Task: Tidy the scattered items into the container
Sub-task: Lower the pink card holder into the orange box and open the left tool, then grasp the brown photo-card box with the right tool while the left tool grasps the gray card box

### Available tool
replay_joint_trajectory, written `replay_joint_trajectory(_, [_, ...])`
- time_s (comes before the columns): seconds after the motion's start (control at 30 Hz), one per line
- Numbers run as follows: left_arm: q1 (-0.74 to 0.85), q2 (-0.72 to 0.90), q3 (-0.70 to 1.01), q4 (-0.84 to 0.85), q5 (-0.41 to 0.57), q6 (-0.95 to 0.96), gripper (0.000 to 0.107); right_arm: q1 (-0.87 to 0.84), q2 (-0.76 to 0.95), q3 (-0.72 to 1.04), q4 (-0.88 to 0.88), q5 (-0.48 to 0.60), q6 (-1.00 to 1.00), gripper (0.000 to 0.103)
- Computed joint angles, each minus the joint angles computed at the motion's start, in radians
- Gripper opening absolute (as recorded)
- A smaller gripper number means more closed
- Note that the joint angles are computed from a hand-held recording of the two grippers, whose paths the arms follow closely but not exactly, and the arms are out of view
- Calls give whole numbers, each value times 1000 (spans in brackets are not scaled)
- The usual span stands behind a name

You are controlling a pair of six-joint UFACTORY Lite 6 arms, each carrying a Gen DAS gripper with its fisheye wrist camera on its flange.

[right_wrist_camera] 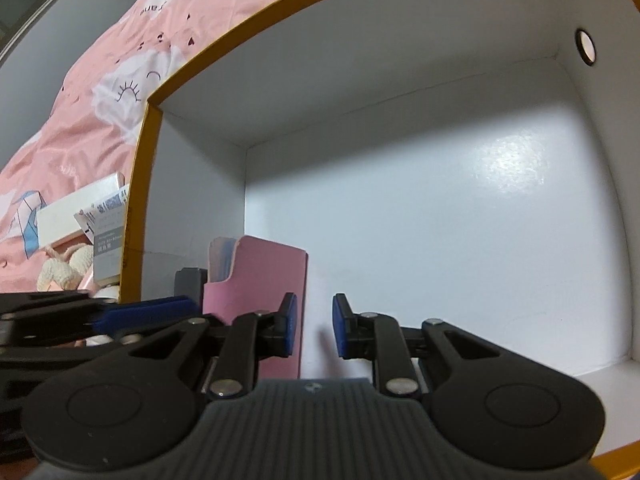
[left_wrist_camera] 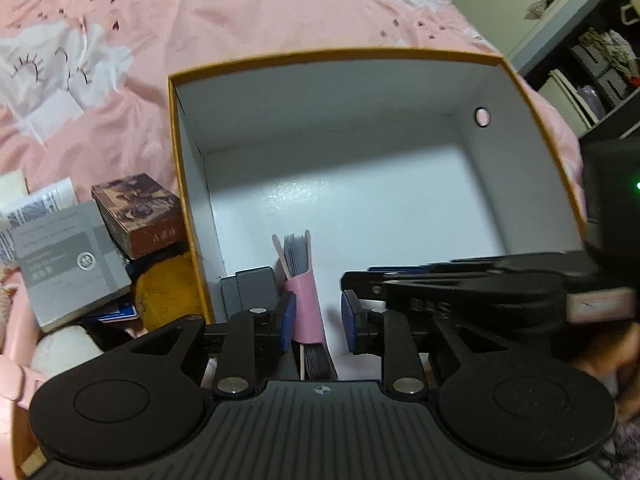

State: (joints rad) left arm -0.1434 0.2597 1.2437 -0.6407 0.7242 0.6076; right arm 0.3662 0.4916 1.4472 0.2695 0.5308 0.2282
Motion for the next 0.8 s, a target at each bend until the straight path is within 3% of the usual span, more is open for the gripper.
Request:
replay_joint_trajectory(0.17, [50,-123,-77,47,-20,21,31,41,54,61,-23,35,28,17])
replay_joint_trajectory(0.27, [96,-172,-111,61,-18,41,33,60,78,80,12,39,2,4])
replay_joint_trajectory(0.57, [196,-259,-193,164,-81,-2,33,123,-24,-2,-223,-12,222,8])
replay_joint_trajectory(0.67, [228,-279,-204,194,-112,2,33,150,-111,-76,-294,-98,276,9])
replay_joint_trajectory(0.8, [295,-233,-139,201,-66,20,33,183,-165,-104,-390,-204,303,11])
